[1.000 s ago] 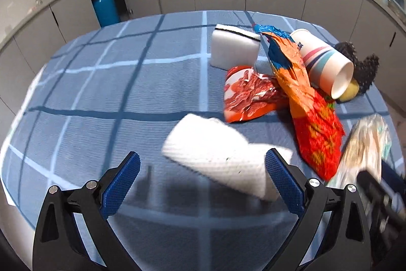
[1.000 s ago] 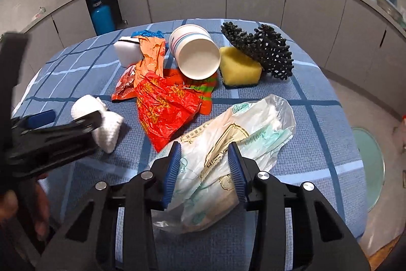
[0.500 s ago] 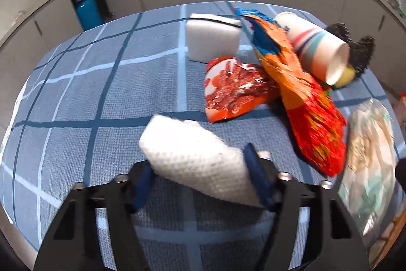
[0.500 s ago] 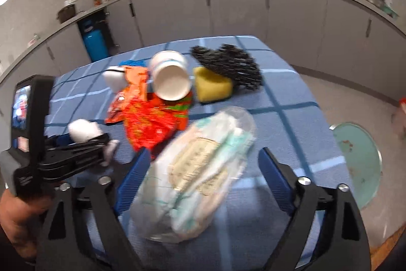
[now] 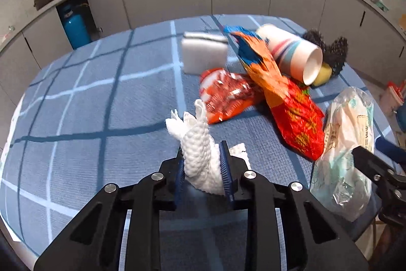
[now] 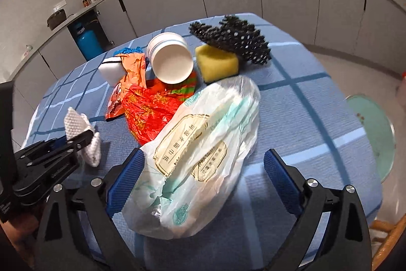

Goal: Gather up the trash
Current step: 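Lift the tissue and printed bag and carry them toward the teal basin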

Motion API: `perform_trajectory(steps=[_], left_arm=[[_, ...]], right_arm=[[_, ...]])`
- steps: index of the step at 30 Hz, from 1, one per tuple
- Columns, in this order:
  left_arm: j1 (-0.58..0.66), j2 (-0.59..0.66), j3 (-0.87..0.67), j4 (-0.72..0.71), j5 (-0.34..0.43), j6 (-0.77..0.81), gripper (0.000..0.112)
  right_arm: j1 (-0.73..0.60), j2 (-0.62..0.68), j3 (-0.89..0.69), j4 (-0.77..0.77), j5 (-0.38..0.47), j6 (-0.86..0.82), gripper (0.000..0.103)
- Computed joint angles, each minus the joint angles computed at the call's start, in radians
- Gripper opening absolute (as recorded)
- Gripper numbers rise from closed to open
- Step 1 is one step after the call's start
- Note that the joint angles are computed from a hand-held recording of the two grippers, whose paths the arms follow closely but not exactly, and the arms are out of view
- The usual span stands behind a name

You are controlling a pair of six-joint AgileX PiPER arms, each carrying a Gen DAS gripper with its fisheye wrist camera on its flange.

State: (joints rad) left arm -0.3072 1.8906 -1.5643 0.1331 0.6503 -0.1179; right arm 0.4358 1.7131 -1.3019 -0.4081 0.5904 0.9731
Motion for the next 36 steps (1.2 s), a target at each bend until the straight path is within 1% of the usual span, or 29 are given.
perform_trajectory(steps=[1, 2, 3, 4, 5, 7, 8, 11, 14, 17, 21, 26, 28, 34, 36], left_arm=[[0.005, -0.011, 0.005, 0.008, -0.012, -0.005, 0.026], [0.009, -0.016, 0.007, 0.008, -0.019, -0.003, 0.027], [0.014, -0.023, 0.01, 0.008, -0.026, -0.002, 0.027], [0.016, -0.025, 0.007, 0.009, -0.027, -0.002, 0.026], [0.018, -0.027, 0.003, 0.003, -0.027, 0.004, 0.026], [0.022, -0.029, -0.003, -0.013, -0.025, 0.02, 0.026], [0.019, -0.03, -0.005, -0.009, -0.027, 0.018, 0.026], [0.005, -0.046, -0.005, -0.002, -0.033, 0.022, 0.026], [-0.019, -0.063, -0.015, 0.04, -0.037, -0.002, 0.026], [-0.041, -0.069, -0.032, 0.047, -0.031, -0.001, 0.026], [-0.084, -0.055, -0.085, 0.053, -0.015, 0.009, 0.026], [-0.161, -0.002, -0.204, 0.03, 0.014, 0.05, 0.027], [-0.196, 0.032, -0.27, 0.015, 0.031, 0.072, 0.027], [-0.318, 0.162, -0.501, 0.003, 0.092, 0.108, 0.027], [-0.353, 0.217, -0.591, 0.003, 0.124, 0.117, 0.027]], right_arm=[[-0.013, 0.004, -0.001, 0.053, -0.014, -0.043, 0.089], [-0.031, 0.009, -0.002, 0.146, -0.033, -0.126, 0.07], [-0.038, 0.015, -0.008, 0.206, -0.035, -0.186, 0.059], [-0.035, 0.017, -0.014, 0.226, -0.028, -0.215, 0.046], [-0.02, 0.012, -0.015, 0.206, -0.025, -0.214, 0.037], [0.003, -0.006, -0.012, 0.173, -0.02, -0.204, 0.029], [0.018, -0.017, -0.011, 0.14, -0.012, -0.189, 0.027], [0.058, -0.053, -0.005, 0.05, 0.016, -0.154, 0.022], [0.093, -0.088, 0.003, -0.05, 0.05, -0.11, 0.022], [0.091, -0.121, 0.021, -0.086, 0.064, -0.115, 0.022], [0.042, -0.165, 0.041, -0.063, 0.071, -0.166, 0.022], [-0.082, -0.249, 0.098, -0.015, 0.069, -0.244, 0.022], [-0.125, -0.28, 0.118, -0.022, 0.075, -0.253, 0.022], [-0.303, -0.361, 0.198, 0.007, 0.056, -0.323, 0.022], [-0.384, -0.38, 0.228, 0.056, 0.037, -0.385, 0.022]])
